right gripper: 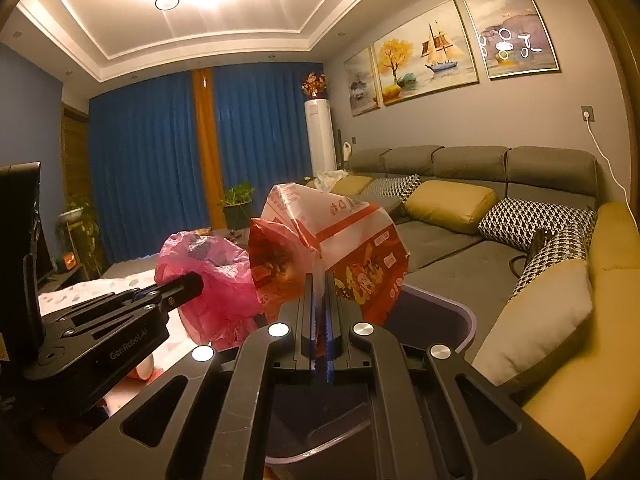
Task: Collect trash
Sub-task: 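Carry both items over the grey bin and open both tools to drop them, then move both open tools back over the table trash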
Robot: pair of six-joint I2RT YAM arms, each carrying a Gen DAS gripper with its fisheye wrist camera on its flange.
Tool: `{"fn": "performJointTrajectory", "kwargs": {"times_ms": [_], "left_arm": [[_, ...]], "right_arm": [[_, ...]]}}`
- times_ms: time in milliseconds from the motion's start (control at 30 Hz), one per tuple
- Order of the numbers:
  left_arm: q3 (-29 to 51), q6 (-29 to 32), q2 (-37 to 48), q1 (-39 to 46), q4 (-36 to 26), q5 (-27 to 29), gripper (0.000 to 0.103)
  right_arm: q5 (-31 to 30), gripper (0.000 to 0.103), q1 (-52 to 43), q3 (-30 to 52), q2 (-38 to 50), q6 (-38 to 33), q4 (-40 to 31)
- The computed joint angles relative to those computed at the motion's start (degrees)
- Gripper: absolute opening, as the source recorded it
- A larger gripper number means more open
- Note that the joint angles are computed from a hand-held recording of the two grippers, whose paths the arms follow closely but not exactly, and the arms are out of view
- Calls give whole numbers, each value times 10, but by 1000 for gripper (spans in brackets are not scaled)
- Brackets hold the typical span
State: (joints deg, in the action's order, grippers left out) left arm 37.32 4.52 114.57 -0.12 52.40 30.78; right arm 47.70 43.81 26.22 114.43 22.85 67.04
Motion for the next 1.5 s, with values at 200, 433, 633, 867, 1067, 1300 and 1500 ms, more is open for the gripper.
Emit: {"fn": "performJointTrajectory", "kwargs": {"times_ms": [200, 433, 633, 867, 1067, 1300, 1500], "left_arm": [[26, 5, 16, 2, -35, 27, 21], [18, -45, 37, 29, 20, 26, 84], [-19, -80, -6, 60, 41, -6, 95], [-112, -64, -112, 118, 50, -25, 97], [-191, -24, -183, 233, 55, 28, 97], [-235, 66, -138, 451, 103, 136, 97], [-191, 143, -63, 610, 53, 209, 97]], "right_arm": [[-15, 5, -14, 16, -6, 11, -35], [-29, 22, -28, 22, 1, 20, -47], [-4, 33, -7, 15, -9, 39, -57], [65, 63, 58, 1, -32, 42, -62], [113, 73, 131, 16, -41, 61, -107], [119, 75, 213, 80, -3, 101, -187], [78, 75, 256, 167, 68, 119, -242]]}}
